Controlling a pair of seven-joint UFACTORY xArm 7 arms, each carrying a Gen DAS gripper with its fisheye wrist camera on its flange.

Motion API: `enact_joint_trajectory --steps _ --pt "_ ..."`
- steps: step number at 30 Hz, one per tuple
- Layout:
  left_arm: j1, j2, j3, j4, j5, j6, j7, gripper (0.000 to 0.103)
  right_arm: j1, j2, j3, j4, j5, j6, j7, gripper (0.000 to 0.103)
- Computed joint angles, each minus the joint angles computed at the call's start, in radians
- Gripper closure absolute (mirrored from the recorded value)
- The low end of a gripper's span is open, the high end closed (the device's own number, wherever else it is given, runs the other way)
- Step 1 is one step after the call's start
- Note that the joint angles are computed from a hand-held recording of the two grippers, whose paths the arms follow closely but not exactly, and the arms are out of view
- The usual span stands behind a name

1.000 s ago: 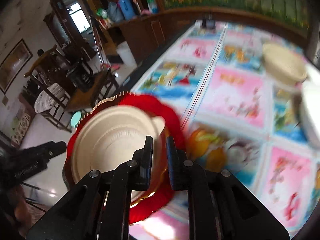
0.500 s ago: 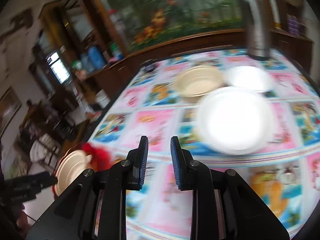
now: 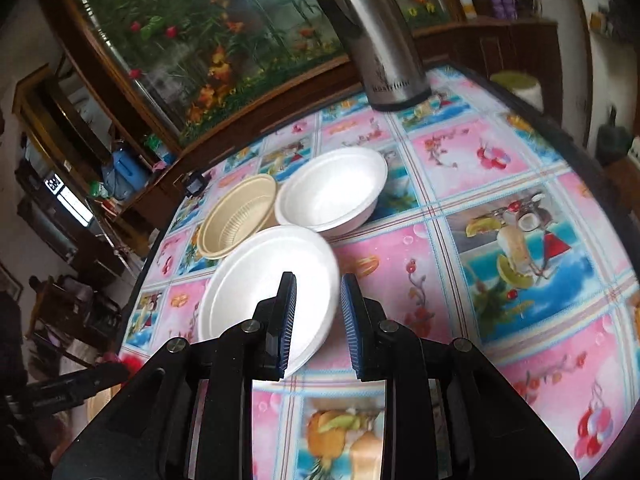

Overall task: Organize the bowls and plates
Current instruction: 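Reach to the white foam plate and grasp its rim with the right tool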

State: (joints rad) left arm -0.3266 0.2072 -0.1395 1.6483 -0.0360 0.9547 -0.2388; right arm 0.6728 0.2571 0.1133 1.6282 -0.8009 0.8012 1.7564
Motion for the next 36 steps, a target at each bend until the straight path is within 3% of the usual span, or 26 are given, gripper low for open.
enact_joint_trajectory --steps 5,11,16,22,29,33,36 --pt "-0.047 0.159 0.009 0.196 0.064 0.065 -0.07 0.046 -0.045 0.009 -0.013 -0.042 0.04 -0.118 -0.011 0.08" --pt "-0.064 0.296 0.011 0.372 0.031 0.132 -0.064 0.046 -0.076 0.005 -0.037 -0.127 0.046 -0.326 0.033 0.08" --pt "-0.068 0.352 0.012 0.439 -0.001 0.143 -0.061 0.046 -0.081 0.027 -0.048 -0.139 0.099 -0.408 0.007 0.08" --pt "-0.079 0.395 0.014 0.487 -0.02 0.177 -0.063 0.046 -0.058 0.052 -0.071 -0.116 0.148 -0.415 -0.034 0.08" --pt "-0.087 0.376 0.021 0.441 -0.009 0.138 -0.08 0.046 -0.043 0.058 -0.096 -0.122 0.165 -0.419 -0.008 0.08" --pt "-0.093 0.359 0.03 0.407 0.01 0.103 -0.102 0.049 -0.031 0.058 -0.107 -0.116 0.135 -0.403 0.023 0.08" --pt "-0.095 0.357 0.03 0.402 0.021 0.098 -0.109 0.058 -0.036 0.059 -0.099 -0.114 0.138 -0.398 0.019 0.08"
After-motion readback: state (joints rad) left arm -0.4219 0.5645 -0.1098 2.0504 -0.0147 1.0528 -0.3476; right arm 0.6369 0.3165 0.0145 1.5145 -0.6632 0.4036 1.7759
